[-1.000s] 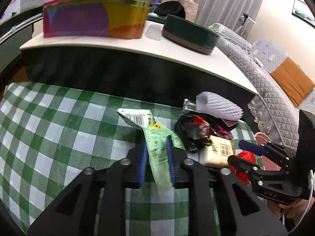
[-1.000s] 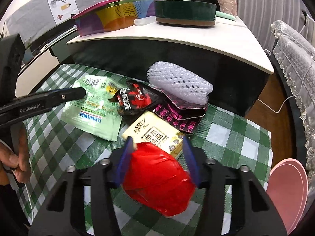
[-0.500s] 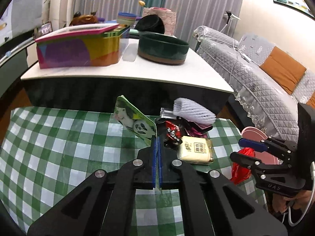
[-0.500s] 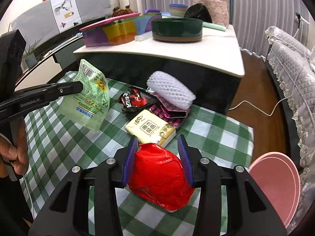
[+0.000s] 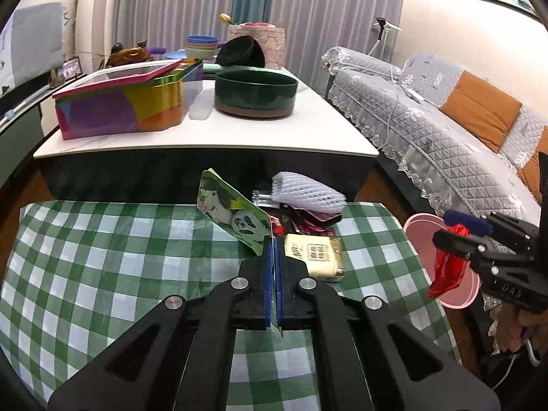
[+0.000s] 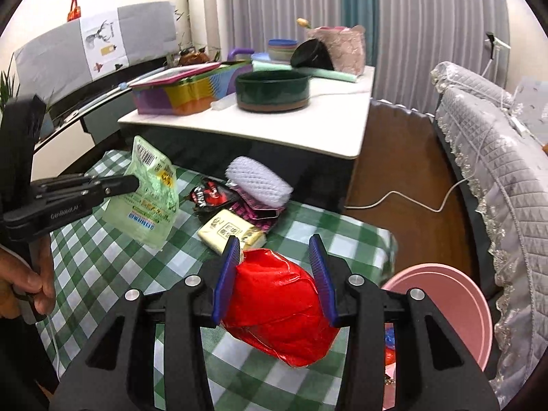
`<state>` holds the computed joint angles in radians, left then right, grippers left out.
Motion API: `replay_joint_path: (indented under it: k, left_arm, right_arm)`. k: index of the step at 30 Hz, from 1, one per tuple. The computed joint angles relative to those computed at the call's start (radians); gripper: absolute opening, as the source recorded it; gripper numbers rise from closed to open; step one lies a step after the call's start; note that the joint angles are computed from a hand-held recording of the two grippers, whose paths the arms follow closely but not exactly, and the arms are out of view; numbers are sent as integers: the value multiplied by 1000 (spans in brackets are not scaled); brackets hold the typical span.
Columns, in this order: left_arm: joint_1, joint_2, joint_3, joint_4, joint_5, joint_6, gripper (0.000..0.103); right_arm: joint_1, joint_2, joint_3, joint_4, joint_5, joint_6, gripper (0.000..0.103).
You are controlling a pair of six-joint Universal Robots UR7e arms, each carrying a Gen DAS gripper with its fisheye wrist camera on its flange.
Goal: Collect trash
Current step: 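Carry the red bag and green packet in both tools over the pink bin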
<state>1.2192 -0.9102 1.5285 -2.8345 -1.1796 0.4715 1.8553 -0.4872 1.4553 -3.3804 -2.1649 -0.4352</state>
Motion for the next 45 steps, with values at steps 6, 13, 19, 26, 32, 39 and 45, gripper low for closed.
replay_joint_path:
  k: [6, 13, 19, 26, 32, 39, 45]
  left_arm:
    - [-17, -22, 44, -4, -12, 7, 1]
    - [-39, -24, 74, -12, 2, -14, 1]
    - [-62, -36, 118, -39, 13, -32, 1]
    - [-92, -42, 154, -68, 23, -63, 1]
    - [-117, -38, 178, -91, 34, -62, 1]
    - [-136, -27, 181, -88, 39, -65, 1]
    - [-154, -13, 178, -89, 34, -64, 1]
  right_arm:
    - [6, -46, 58, -72, -18, 4, 43]
    - [6, -98, 125, -154, -25, 9, 43]
    - [0, -129, 169, -222, -45, 9, 43]
    - [-17, -159, 195, -249, -31, 39, 43]
    - [-18, -168, 200, -270, -22, 38, 43]
    - [-23, -185, 208, -282, -25, 45, 43]
    - [-25, -199, 215, -299, -38, 56, 43]
